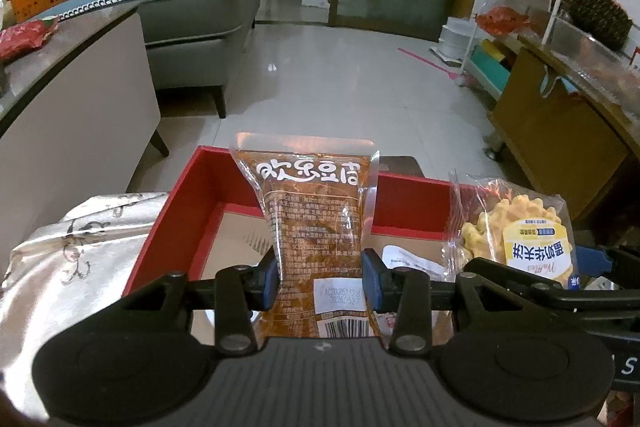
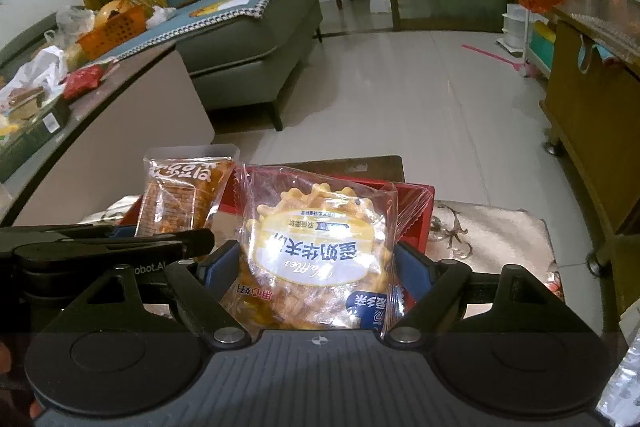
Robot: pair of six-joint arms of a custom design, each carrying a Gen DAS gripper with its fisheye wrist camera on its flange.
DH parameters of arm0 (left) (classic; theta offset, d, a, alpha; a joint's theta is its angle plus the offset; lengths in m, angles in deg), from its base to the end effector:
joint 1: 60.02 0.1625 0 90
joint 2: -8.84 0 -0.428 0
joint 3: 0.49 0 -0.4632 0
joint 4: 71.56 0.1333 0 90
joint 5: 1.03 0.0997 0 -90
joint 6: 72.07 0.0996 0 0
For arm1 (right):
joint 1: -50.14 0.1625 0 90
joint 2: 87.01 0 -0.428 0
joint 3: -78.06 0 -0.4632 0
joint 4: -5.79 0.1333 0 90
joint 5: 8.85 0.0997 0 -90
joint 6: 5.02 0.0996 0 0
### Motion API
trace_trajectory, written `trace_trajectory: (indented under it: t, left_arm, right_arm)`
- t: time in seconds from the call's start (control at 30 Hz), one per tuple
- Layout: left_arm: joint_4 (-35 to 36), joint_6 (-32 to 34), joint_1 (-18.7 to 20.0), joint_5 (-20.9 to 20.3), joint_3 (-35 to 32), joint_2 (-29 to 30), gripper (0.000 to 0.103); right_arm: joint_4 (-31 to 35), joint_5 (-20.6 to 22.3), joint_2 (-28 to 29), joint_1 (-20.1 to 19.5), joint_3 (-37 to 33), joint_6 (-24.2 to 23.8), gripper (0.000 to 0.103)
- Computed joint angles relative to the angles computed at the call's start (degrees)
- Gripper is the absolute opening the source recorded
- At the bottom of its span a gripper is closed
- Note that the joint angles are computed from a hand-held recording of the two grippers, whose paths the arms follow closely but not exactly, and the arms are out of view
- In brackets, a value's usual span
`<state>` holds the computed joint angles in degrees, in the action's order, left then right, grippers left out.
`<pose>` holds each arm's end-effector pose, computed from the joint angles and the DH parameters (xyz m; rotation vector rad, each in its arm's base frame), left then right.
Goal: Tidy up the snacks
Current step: 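Lift both held bags and carry them over the red tray, then open both tools to drop the brown bag and waffle bag into the tray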
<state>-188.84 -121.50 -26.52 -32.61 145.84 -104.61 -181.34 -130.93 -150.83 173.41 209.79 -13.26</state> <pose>-0.1404 -0.3546 0.2420 0.2031 2.2746 -0.9516 0.3367 -0.3666 0.0924 0.7357 -2.4887 0.8198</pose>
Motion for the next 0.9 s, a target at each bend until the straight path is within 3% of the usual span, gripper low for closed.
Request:
trace_trajectory:
  t: [0.33,0.47,0.9]
  left_arm:
    - [-8.82,4.84,5.27,-1.04,0.16,5.23,0.035]
    - [-10.53,5.53,6.57,-1.97,0.36,5.87,0.035]
    - [-4.81,3.61,6.81,0.45,0.06,5.51,0.042]
  right_arm:
    - [-0.38,0.63,3.48,-2.49,-1.4,-0.18,0.086]
    - [-1.9,-1.21,5.27,-2.12,-2.1,-2.69,0.086]
    - [-3.3,-4.32,8.06,-0.96,-3.38,-6.01,0.088]
